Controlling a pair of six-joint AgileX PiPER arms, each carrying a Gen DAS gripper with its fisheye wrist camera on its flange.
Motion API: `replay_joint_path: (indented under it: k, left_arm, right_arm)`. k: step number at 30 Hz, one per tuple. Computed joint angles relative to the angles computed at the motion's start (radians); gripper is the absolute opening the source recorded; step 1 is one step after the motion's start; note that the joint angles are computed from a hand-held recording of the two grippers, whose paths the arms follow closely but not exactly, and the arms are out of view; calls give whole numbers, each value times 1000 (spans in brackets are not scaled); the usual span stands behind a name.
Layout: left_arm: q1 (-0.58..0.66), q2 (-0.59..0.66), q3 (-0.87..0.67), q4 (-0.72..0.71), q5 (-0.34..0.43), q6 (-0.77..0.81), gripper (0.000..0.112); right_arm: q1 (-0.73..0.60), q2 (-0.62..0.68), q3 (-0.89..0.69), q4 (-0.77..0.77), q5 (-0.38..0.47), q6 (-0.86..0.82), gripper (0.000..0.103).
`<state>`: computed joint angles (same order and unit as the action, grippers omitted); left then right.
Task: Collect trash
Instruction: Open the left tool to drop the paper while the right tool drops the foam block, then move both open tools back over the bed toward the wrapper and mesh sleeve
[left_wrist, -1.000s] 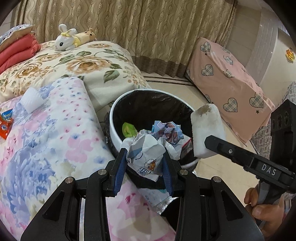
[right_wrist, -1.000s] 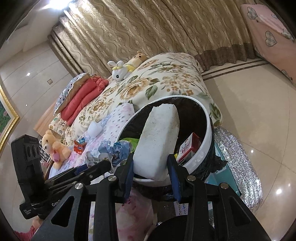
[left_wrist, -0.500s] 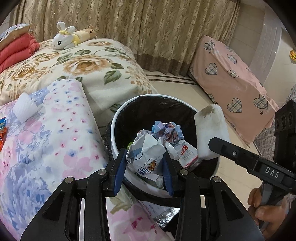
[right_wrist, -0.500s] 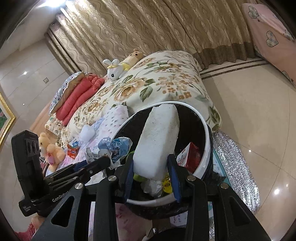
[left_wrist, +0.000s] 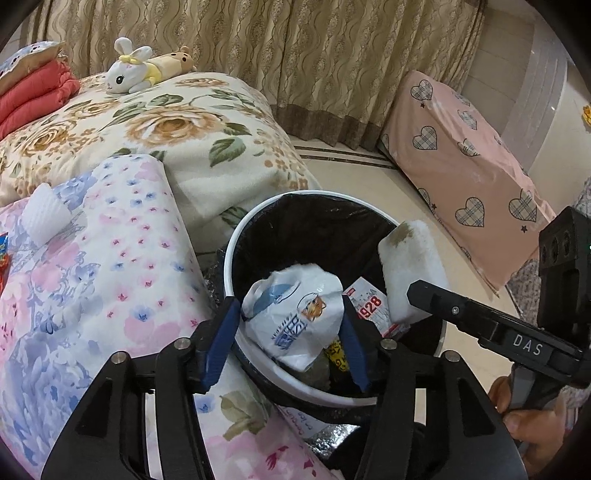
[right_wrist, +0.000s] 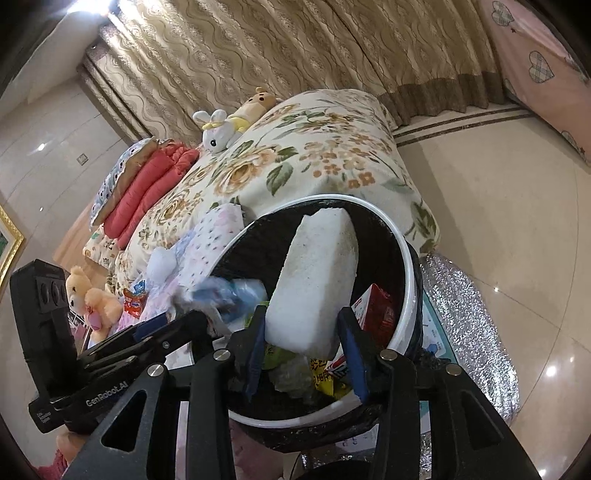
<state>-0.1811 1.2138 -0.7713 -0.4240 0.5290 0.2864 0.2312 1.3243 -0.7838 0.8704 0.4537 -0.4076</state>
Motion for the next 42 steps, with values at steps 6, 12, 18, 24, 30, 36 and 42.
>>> replay_joint_path:
  k: [6,12,18,24,30,36,42]
  left_arm:
    - [35,-26,19,-49,12,50,60]
    - [82,-58,42,-121,34,115,65]
    - [113,-108,63,-161,66,153,67]
    - [176,-175,108,-202,112,210,68]
    - [310,-229,161,-250,183,306,68]
    - [560,-272,207,-333,306,492,68]
    - [856,-271,226,-388,446,699,68]
  right_arm:
    - [2,-12,0,-3,-4,11,60]
    - [26,-39,22,-28,-29,60,72]
    - [39,-90,59,-51,-50,116,75]
    - [72,-133,91,-87,-72,184,77]
    - [175,-166,103,-233,-118,368,79]
    - [315,-152,85,-459,-162,620,82]
    - [459,-107,46,-743,-186,927,88]
